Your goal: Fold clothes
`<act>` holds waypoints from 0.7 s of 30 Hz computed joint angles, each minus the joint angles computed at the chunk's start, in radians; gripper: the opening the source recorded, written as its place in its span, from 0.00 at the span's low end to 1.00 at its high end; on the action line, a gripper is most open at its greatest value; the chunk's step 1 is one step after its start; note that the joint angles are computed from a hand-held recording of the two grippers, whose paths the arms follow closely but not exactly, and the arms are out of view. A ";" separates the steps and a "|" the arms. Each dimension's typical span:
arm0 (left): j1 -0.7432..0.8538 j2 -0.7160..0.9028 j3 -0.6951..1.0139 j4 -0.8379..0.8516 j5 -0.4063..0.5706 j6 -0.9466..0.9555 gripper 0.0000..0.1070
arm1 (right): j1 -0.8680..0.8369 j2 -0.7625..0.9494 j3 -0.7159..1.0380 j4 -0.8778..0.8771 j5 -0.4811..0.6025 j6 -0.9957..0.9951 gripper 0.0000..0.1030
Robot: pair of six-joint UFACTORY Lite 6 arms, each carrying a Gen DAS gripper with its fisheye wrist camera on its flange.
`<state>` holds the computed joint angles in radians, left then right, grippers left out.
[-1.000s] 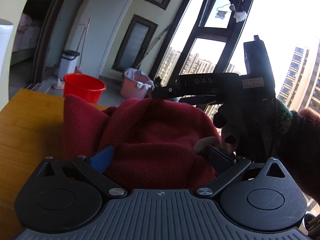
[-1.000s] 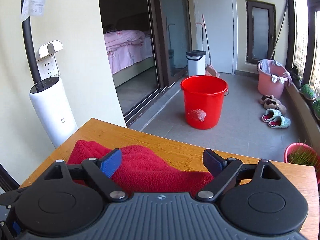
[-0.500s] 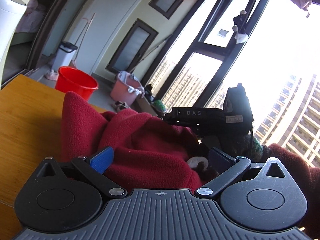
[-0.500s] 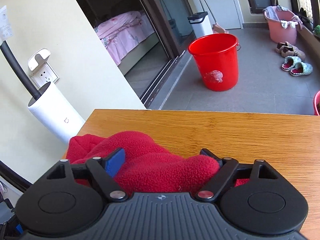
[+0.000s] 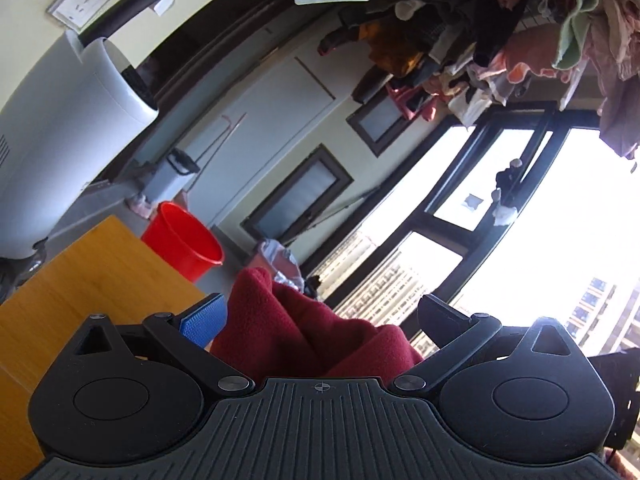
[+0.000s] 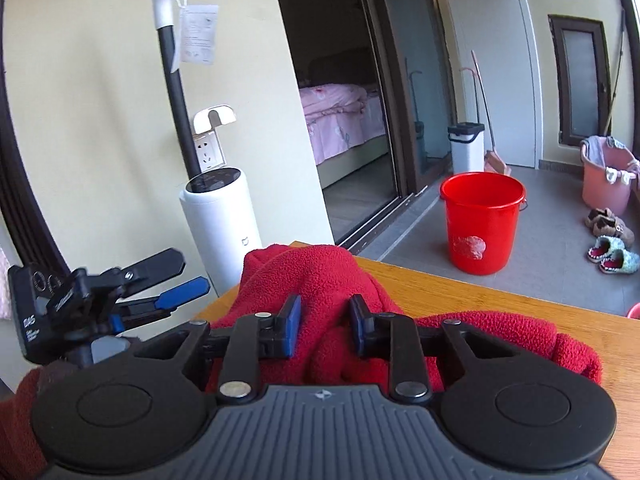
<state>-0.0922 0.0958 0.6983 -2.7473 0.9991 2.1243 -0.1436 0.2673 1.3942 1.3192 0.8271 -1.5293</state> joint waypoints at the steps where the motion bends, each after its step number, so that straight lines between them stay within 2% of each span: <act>1: 0.020 -0.019 -0.007 0.044 0.010 -0.039 0.96 | -0.007 -0.059 -0.072 0.010 0.021 -0.029 0.19; 3: 0.049 -0.056 -0.014 0.118 0.022 -0.094 0.96 | -0.018 -0.173 -0.222 -0.001 0.066 -0.058 0.15; 5: 0.057 -0.069 0.021 0.191 -0.004 -0.121 0.96 | -0.006 -0.261 -0.364 -0.020 0.040 -0.089 0.14; 6: 0.053 -0.053 0.071 0.247 -0.045 -0.147 0.96 | 0.001 -0.287 -0.427 -0.025 0.020 -0.108 0.14; 9: -0.012 -0.041 0.157 0.252 -0.225 -0.165 0.96 | 0.033 -0.337 -0.580 0.011 -0.092 -0.156 0.14; 10: -0.036 -0.047 0.163 0.249 -0.245 -0.161 0.96 | 0.036 -0.352 -0.611 0.035 -0.114 -0.174 0.14; 14: -0.133 -0.028 0.176 0.207 -0.274 -0.060 0.96 | -0.018 -0.423 -0.628 0.073 -0.069 -0.211 0.14; 17: -0.218 0.053 0.237 0.104 -0.372 0.108 0.96 | -0.076 -0.435 -0.539 0.046 -0.011 -0.180 0.15; 19: -0.255 0.114 0.280 0.043 -0.452 0.188 0.96 | -0.102 -0.383 -0.431 0.061 0.003 -0.147 0.28; 21: -0.269 0.157 0.291 -0.003 -0.497 0.243 0.96 | -0.121 -0.278 -0.287 0.087 0.028 -0.109 0.94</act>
<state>-0.3609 0.2529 0.9896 -2.7508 0.5021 2.3671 -0.2641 -0.0104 1.1070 1.4063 0.8548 -1.6385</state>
